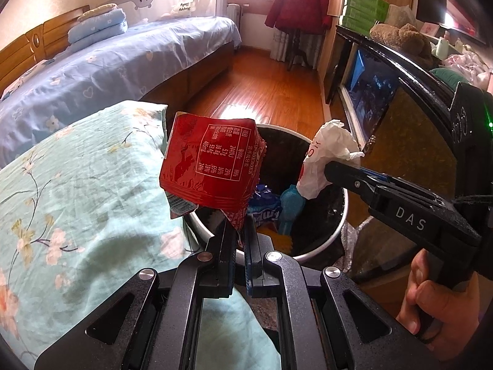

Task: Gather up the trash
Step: 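Carry the red bag and white tissue over the bin opening, then open the left tool while the right tool opens, dropping both items into the bin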

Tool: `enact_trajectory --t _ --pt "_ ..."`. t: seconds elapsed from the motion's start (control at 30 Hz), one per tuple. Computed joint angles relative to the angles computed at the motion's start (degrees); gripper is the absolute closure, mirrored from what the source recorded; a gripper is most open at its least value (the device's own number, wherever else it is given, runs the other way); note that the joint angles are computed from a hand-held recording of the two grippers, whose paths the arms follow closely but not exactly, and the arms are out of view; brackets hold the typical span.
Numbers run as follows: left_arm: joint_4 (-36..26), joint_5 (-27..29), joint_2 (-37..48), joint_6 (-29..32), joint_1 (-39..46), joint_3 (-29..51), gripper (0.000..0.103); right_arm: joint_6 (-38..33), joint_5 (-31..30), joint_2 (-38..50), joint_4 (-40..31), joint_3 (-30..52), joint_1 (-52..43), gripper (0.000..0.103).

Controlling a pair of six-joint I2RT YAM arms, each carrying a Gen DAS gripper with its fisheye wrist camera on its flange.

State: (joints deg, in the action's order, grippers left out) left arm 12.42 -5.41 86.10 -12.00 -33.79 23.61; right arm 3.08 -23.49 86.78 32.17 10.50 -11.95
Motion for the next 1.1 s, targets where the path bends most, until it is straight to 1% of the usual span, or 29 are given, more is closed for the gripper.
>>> enact_trajectory --t 0.6,0.93,1.1 --pt "0.19 -0.81 4.33 -0.71 -1.43 3.34 0.099 -0.7 0.02 3.71 -0.83 3.4 -0.63 0.078" --pt "0.23 0.7 5.8 -0.41 -0.62 4.59 0.099 -0.28 0.66 5.2 -1.58 5.03 -0.33 0.077" --pt "0.41 1.79 6.35 -0.07 -0.21 5.05 0.098 -0.22 0.85 5.39 -2.73 5.99 -0.24 0.074"
